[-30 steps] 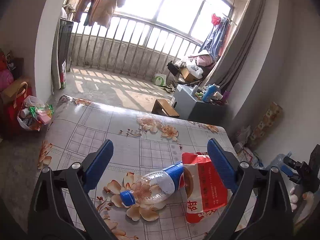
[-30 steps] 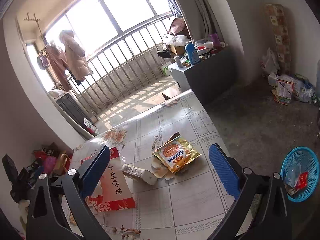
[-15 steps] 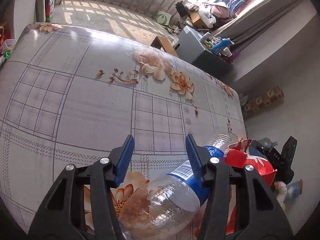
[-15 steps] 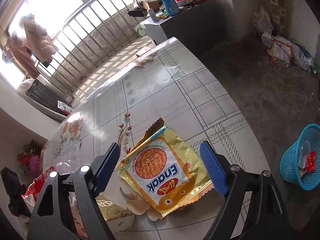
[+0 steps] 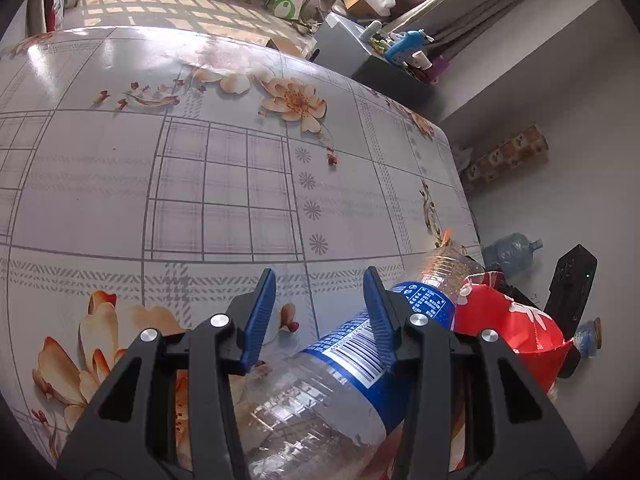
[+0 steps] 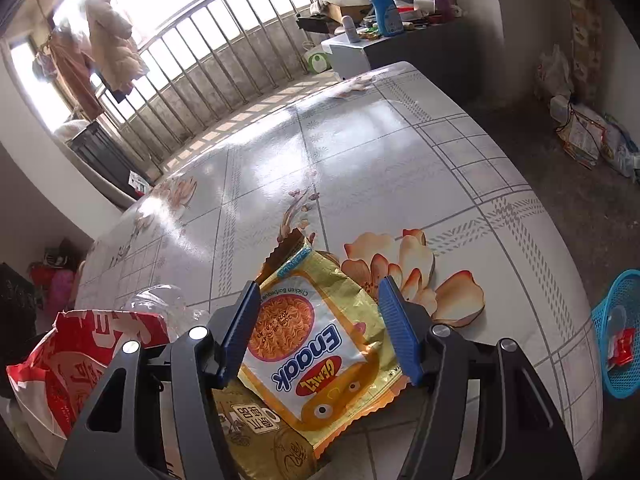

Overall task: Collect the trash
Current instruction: 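Move both tools back to the table toward the Pepsi bottle and red bag, then grasp the red-and-white snack bag with the right gripper and lift it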

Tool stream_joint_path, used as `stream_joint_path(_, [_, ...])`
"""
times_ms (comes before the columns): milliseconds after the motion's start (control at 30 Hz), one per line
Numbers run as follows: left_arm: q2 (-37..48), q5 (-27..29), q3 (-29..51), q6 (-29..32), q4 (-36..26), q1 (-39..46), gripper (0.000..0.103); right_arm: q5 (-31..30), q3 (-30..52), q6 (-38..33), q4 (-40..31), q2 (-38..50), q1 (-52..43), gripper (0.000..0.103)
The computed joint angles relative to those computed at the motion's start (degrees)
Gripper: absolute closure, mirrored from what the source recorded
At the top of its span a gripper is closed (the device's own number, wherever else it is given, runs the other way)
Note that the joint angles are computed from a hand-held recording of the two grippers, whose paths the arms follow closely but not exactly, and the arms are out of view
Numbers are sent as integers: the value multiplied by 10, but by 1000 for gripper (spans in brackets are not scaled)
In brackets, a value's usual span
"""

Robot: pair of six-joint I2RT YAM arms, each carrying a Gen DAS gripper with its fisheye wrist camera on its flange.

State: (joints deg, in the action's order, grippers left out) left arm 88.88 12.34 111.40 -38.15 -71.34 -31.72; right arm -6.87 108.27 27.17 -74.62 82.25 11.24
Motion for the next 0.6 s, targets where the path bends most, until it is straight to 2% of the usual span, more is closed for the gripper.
stream_joint_path(233, [-24, -32, -15, -29, 3, -61, 62, -17, -88, 20, 25, -92, -8, 46])
stream_joint_path(600, [-41, -76, -24, -65, -11, -116, 62, -75, -159, 22, 33, -170, -59, 48])
